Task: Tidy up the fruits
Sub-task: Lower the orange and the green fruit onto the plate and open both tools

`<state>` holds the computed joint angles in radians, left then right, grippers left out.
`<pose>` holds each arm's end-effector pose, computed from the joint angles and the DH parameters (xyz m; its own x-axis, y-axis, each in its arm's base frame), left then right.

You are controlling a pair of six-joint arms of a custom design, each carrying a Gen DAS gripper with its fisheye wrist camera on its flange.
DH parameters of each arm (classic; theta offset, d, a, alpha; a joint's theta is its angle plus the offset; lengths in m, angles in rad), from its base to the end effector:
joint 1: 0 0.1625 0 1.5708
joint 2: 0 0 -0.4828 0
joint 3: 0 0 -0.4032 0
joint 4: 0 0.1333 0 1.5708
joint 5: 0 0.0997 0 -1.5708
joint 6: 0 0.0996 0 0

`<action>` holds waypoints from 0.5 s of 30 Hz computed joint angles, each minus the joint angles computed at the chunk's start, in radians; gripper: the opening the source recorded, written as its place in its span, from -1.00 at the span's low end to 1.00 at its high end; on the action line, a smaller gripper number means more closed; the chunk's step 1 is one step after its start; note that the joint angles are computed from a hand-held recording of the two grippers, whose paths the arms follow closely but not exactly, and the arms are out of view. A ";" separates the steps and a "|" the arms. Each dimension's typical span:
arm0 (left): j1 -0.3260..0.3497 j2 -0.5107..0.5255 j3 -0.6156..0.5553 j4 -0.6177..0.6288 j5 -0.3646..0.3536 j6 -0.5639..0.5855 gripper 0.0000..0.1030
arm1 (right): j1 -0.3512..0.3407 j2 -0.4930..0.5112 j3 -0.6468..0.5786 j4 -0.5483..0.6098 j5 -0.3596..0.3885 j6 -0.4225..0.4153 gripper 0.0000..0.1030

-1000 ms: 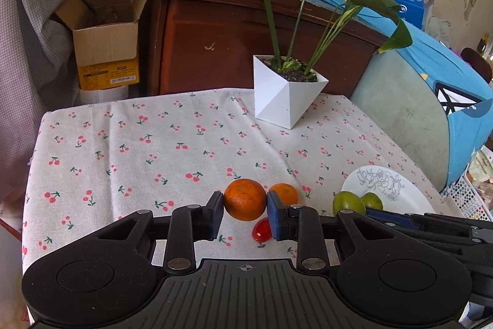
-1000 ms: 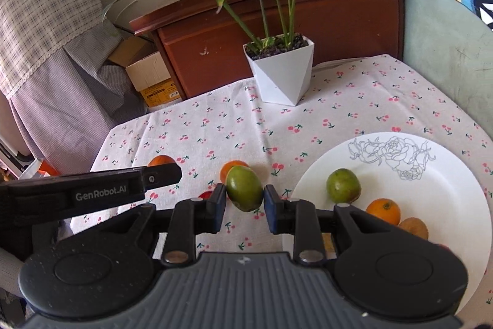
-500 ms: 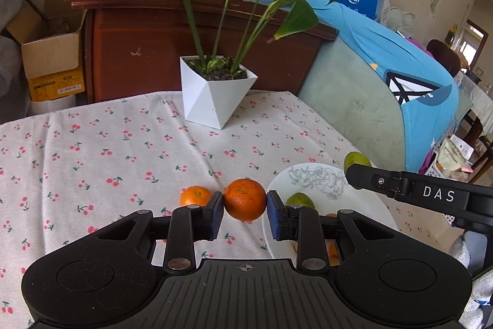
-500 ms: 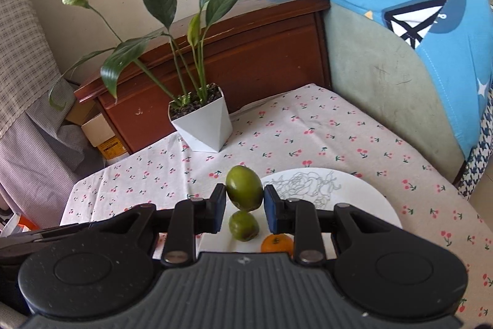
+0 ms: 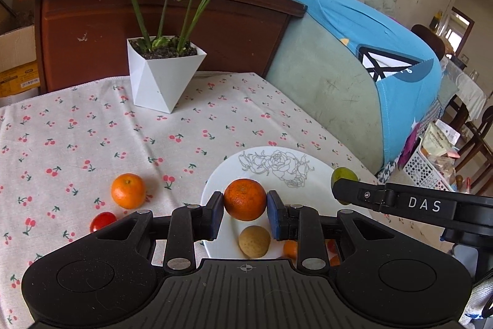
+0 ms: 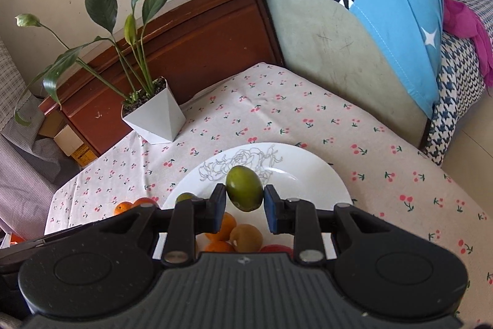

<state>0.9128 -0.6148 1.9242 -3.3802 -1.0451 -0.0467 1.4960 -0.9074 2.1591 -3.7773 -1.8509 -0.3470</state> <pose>-0.2387 -0.6085 0.0237 -0.8557 0.3058 -0.4175 0.4973 0.7094 -0.4995 0.0637 -0.5659 0.1861 -0.9000 0.0832 0.4278 -0.2796 0.6428 -0.7132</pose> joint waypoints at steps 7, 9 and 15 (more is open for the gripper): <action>-0.003 0.027 -0.018 0.016 -0.011 0.000 -0.46 | -0.010 -0.004 -0.001 0.030 -0.033 0.061 -0.48; -0.006 0.031 -0.019 0.014 -0.014 0.003 -0.46 | -0.010 -0.005 0.000 0.034 -0.031 0.065 -0.46; -0.020 0.028 -0.012 -0.008 -0.017 0.030 -0.14 | -0.007 -0.007 0.003 0.021 -0.016 0.077 -0.42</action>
